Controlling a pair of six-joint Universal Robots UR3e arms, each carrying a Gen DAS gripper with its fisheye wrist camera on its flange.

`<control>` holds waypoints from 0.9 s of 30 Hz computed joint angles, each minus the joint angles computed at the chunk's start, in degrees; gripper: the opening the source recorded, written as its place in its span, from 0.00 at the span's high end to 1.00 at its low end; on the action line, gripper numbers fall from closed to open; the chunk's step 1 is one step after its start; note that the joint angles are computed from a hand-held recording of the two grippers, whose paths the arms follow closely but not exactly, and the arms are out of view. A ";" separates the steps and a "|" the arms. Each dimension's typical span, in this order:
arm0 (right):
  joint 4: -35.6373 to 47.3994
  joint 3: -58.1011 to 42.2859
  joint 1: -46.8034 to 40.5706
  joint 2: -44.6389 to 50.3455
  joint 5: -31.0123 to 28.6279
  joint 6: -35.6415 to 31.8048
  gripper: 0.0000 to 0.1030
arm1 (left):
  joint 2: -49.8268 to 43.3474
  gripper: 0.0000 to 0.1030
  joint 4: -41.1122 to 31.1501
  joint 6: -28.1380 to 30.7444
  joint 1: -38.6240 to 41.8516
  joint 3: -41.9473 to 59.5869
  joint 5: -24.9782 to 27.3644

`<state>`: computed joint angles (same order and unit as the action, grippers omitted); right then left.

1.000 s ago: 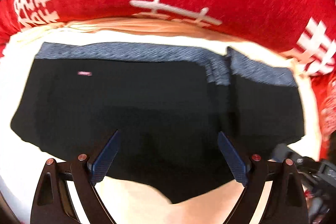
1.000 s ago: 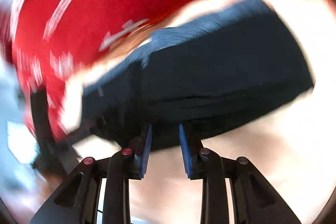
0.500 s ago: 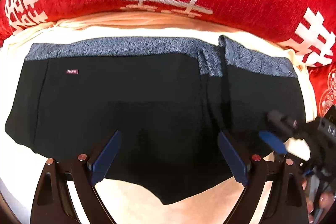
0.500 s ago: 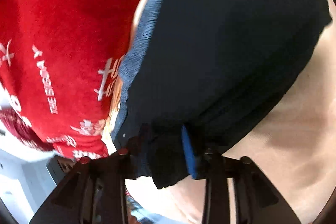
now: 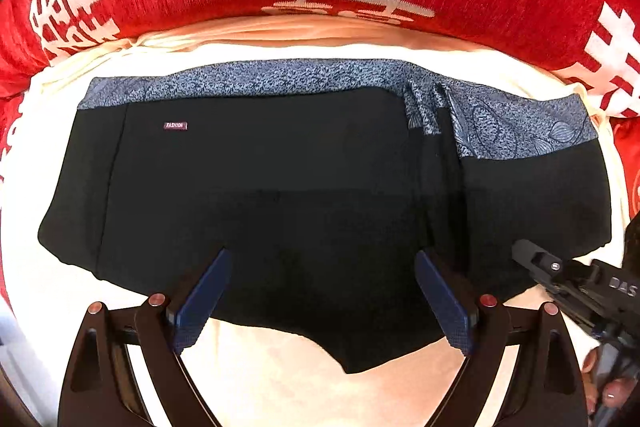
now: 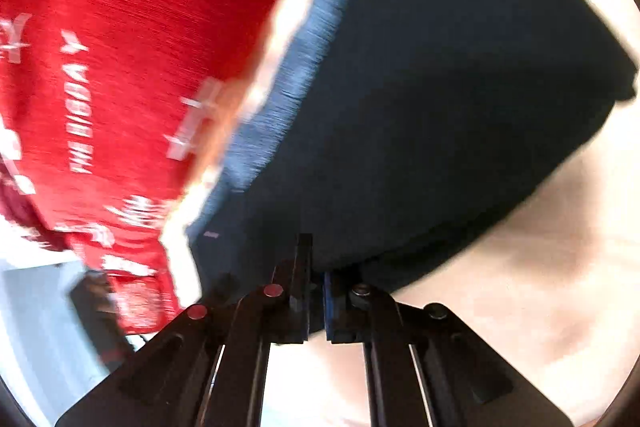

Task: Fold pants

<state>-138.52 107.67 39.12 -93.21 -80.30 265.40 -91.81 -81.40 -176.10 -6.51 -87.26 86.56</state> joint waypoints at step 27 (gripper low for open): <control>52.31 3.51 -53.95 -31.55 28.14 -65.70 0.77 | -20.87 0.05 1.36 -9.53 -15.11 19.38 0.32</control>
<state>-86.20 111.19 -14.83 -124.76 -52.16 199.70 -112.67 -80.05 -185.63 -21.63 -67.88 86.89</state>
